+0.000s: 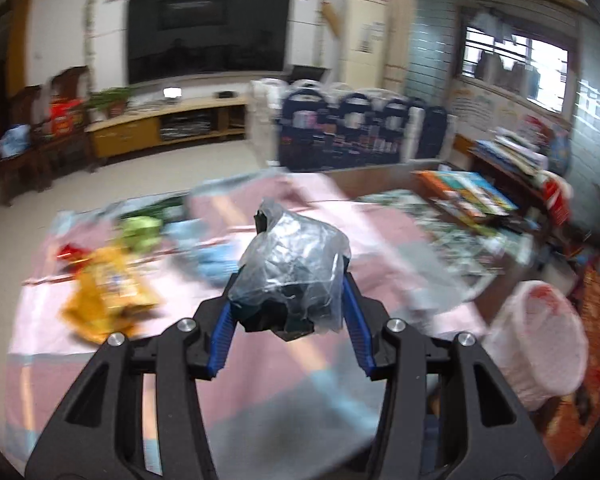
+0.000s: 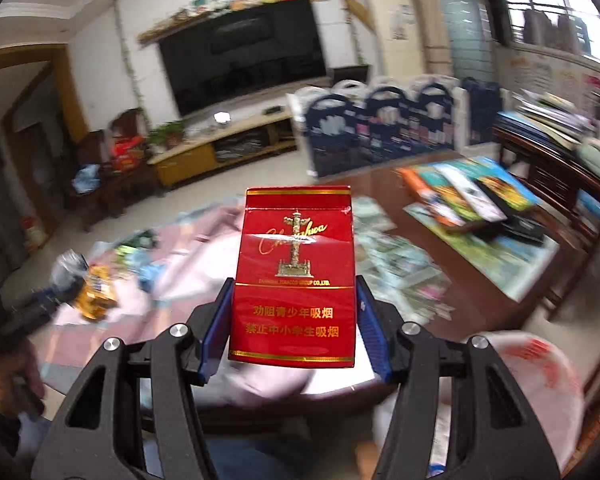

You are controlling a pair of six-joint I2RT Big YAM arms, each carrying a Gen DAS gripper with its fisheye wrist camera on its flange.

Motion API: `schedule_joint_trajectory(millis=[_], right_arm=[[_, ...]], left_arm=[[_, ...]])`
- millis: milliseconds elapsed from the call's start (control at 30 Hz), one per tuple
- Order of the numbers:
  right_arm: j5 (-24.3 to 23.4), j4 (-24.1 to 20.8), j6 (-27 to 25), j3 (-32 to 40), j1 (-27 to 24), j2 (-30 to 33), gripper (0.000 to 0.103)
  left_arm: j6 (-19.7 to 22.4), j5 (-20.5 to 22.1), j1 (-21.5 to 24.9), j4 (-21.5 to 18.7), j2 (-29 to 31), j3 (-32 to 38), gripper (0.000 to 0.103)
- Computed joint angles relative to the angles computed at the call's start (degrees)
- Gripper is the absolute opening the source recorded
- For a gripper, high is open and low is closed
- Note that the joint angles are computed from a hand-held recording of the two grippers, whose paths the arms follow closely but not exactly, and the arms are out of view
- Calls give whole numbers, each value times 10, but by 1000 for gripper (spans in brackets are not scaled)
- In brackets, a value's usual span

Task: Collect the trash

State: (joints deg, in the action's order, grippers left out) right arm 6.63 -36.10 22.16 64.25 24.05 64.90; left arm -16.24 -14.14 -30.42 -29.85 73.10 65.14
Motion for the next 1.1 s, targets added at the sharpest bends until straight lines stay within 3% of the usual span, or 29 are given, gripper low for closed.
schedule_joint_trajectory(millis=[133,233,367,500,567,600,700,800,933,1000,1100], right_arm=[[7,-28,4,-87,-67,-75,57],[-33,-43,17,-139,-133,-115,57],[-77,-56,14,-187,-204,-149,60],[-96,-84,13,-199,-239,-152,83],[-83,-87,21,-207,-247,-167,91],[-86,-85,23,-210,-253,-175,91],[-97,-85,34,-213,-261,-185,92],[-77,-74,48,-198,-209,-181,92],[-25,-41,68,-151,-80,-135,92],[1,-19,70,-119,-8,-99,92],[20,19,68,-58,86,-26,92]], left_arm=[[0,45,-101,-28,108,123,50],[28,49,-167,-63,201,222,51],[17,119,-209,-121,308,341,51],[-5,228,-218,-237,414,460,68],[-18,220,-218,-251,422,462,76],[-25,209,-218,-240,413,448,78],[-62,206,-193,-155,331,342,83],[-92,167,-160,-65,220,221,91],[-88,23,-117,-6,71,85,98],[-74,-47,-92,-1,7,29,100],[-55,-145,-43,-26,-86,-47,100]])
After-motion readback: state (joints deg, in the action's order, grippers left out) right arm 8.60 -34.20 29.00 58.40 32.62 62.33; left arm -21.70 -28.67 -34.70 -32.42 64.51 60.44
